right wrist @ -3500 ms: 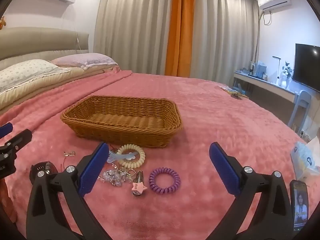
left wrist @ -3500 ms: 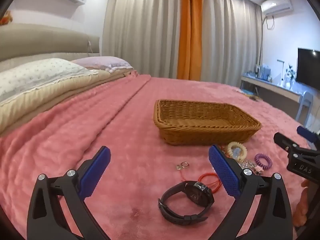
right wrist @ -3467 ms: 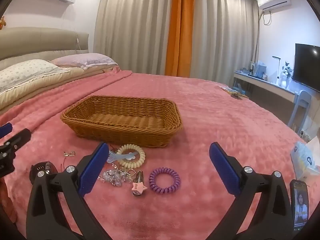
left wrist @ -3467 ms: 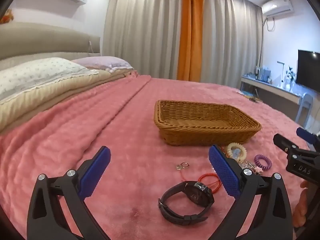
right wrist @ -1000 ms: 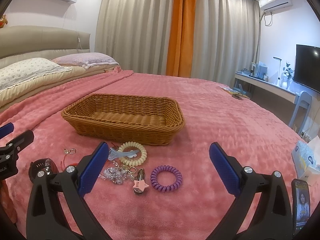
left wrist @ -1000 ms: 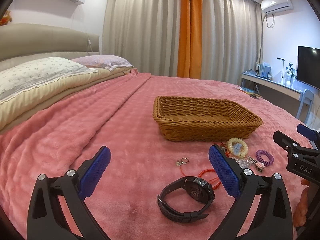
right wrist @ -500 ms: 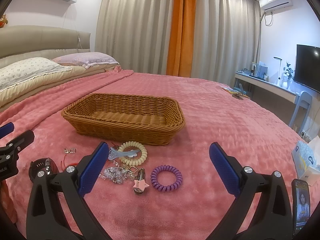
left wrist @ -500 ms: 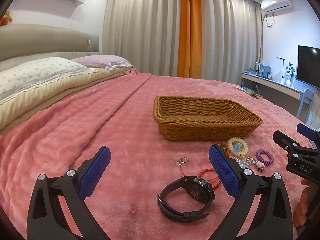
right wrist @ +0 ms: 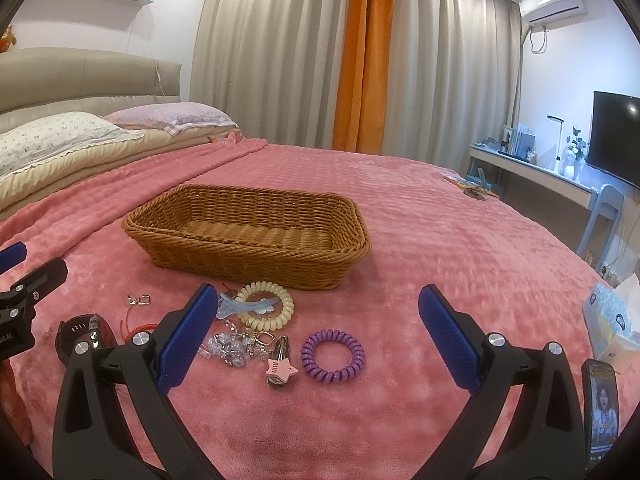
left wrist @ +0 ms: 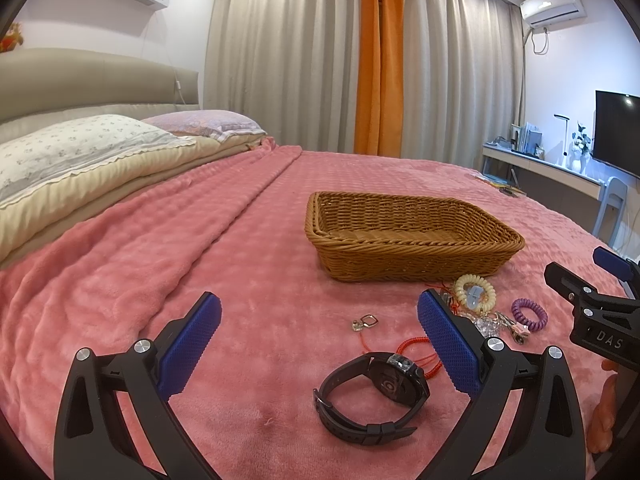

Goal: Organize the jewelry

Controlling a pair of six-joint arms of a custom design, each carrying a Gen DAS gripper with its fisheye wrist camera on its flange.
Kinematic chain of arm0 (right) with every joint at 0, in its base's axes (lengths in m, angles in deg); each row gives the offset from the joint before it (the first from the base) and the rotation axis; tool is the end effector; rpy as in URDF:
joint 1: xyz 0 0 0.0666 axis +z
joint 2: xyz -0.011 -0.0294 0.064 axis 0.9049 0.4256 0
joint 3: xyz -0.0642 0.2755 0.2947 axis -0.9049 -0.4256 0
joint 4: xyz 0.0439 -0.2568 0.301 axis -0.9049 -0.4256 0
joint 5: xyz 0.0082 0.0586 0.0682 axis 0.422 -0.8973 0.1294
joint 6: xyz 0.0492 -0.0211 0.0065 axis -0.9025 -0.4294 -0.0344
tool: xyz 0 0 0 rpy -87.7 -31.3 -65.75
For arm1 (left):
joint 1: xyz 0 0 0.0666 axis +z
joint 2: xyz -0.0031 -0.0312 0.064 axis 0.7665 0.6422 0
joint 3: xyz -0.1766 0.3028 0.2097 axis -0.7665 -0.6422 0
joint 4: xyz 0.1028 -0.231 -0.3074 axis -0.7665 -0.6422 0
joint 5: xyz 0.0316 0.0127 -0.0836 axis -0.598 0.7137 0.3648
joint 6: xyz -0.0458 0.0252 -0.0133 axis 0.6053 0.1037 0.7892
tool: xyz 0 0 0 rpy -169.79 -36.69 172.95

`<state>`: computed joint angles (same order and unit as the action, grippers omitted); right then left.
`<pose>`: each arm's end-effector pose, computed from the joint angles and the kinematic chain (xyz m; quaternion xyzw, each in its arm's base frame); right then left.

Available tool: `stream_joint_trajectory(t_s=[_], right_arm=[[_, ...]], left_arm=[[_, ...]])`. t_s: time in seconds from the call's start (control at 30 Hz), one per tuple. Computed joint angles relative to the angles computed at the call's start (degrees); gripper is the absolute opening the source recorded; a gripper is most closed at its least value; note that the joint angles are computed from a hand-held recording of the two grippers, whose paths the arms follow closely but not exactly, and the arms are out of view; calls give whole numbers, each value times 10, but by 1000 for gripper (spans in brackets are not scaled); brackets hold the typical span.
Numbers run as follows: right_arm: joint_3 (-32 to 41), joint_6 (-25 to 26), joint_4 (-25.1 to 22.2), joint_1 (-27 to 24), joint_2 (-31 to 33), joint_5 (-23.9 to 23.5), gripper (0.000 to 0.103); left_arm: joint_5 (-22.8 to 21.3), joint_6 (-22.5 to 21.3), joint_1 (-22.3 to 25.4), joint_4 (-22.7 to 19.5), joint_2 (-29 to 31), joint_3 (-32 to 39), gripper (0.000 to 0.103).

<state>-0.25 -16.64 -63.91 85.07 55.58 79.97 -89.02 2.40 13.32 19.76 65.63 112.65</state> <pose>0.5611 0.2118 0.4450 -0.2349 0.7954 0.1209 0.5454 0.4402 -0.2918 0.4344 -0.2252 0.8005 0.1225 0.5418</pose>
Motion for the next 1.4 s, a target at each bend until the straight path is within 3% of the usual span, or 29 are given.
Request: stream_joint_trajectory(t_s=[0.33, 0.57, 0.67, 0.73, 0.9, 1.03, 1.07, 1.1, 1.23, 1.27, 1.3, 1.4], right_arm=[[1, 6, -3, 5, -1, 9, 97], [24, -10, -30, -9, 19, -35, 95], [44, -32, -54, -19, 33, -56, 93], [54, -45, -68, -25, 39, -66, 91], [87, -57, -116, -33, 57, -76, 89], [125, -67, -169, -44, 72, -93, 85], [141, -66, -186, -47, 79, -91, 83], [156, -62, -202, -51, 87, -96, 81], [255, -20, -309, -61, 141, -105, 65], [279, -7, -339, -63, 156, -110, 62], [292, 2, -357, -63, 164, -110, 61], [304, 23, -392, -59, 177, -116, 53]], left_arm=[[0, 0, 0, 0, 0, 0, 96], [9, 7, 1, 3, -3, -5, 96], [59, 14, 14, 29, -21, -27, 96], [136, 30, 33, 53, -45, -54, 95], [208, 57, 43, 60, -83, -89, 95], [249, 55, 50, -20, -78, -62, 93], [263, 53, 52, -35, -75, -56, 84], [277, 48, 55, -38, -75, -53, 79], [343, 34, 72, -35, -68, -46, 74], [364, 25, 77, -37, -61, -40, 67], [376, 22, 80, -45, -54, -32, 61], [418, 16, 94, -69, -30, -9, 54]])
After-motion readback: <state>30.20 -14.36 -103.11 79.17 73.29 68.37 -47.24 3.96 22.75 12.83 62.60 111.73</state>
